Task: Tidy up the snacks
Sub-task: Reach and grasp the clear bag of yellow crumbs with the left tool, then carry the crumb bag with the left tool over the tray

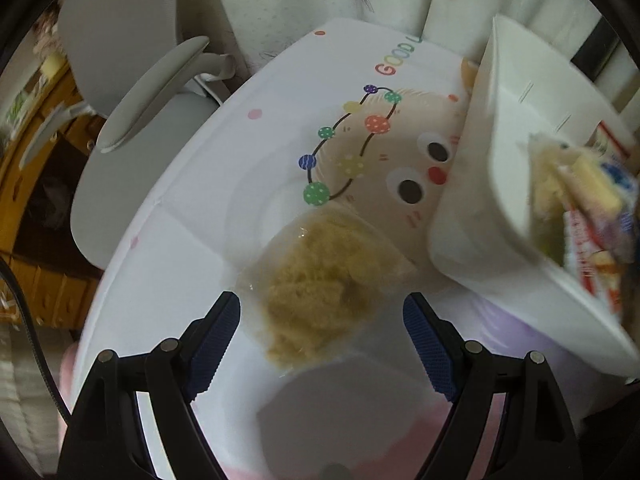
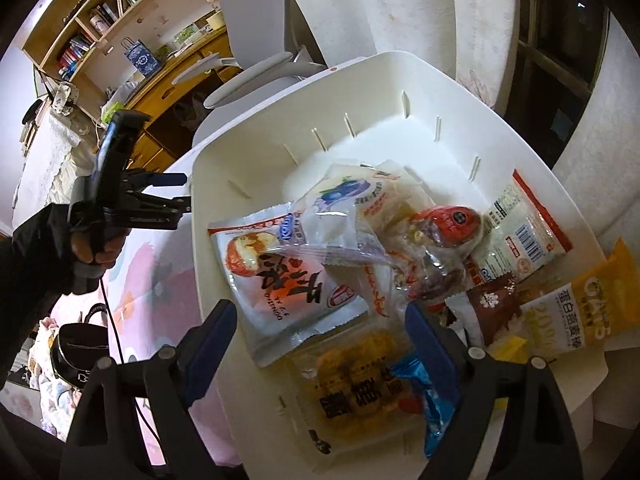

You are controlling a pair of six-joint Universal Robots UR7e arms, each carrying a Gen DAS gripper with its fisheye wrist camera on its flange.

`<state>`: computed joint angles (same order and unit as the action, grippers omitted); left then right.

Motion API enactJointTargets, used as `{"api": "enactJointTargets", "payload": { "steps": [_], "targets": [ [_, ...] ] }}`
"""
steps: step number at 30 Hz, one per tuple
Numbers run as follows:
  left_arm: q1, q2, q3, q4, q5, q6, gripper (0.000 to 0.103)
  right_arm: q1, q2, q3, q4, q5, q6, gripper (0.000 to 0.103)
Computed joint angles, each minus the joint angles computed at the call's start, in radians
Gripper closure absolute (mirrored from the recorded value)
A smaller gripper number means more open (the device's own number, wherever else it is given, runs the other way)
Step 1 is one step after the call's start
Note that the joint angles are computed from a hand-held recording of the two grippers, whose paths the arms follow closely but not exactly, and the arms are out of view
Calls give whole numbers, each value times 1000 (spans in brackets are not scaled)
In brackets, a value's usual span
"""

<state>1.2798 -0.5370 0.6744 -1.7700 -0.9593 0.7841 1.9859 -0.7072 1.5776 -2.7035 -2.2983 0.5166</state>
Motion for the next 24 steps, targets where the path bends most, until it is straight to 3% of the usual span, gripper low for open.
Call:
{"api": "enactJointTargets", "payload": {
  "steps": [12, 16, 20, 24],
  "targets": [
    [7, 68, -70, -33, -1, 38, 20, -14, -13, 23, -18, -13, 5, 17],
    [9, 73, -82, -44, -7, 26, 30, -13, -18, 29, -25, -18, 3, 17],
    [4, 30, 5, -110, 10, 30, 36, -15, -26, 34, -25, -21, 8, 17],
    [-2, -27, 114, -178, 42, -66, 40, -15, -28, 35, -31, -19, 6, 17]
  ]
}}
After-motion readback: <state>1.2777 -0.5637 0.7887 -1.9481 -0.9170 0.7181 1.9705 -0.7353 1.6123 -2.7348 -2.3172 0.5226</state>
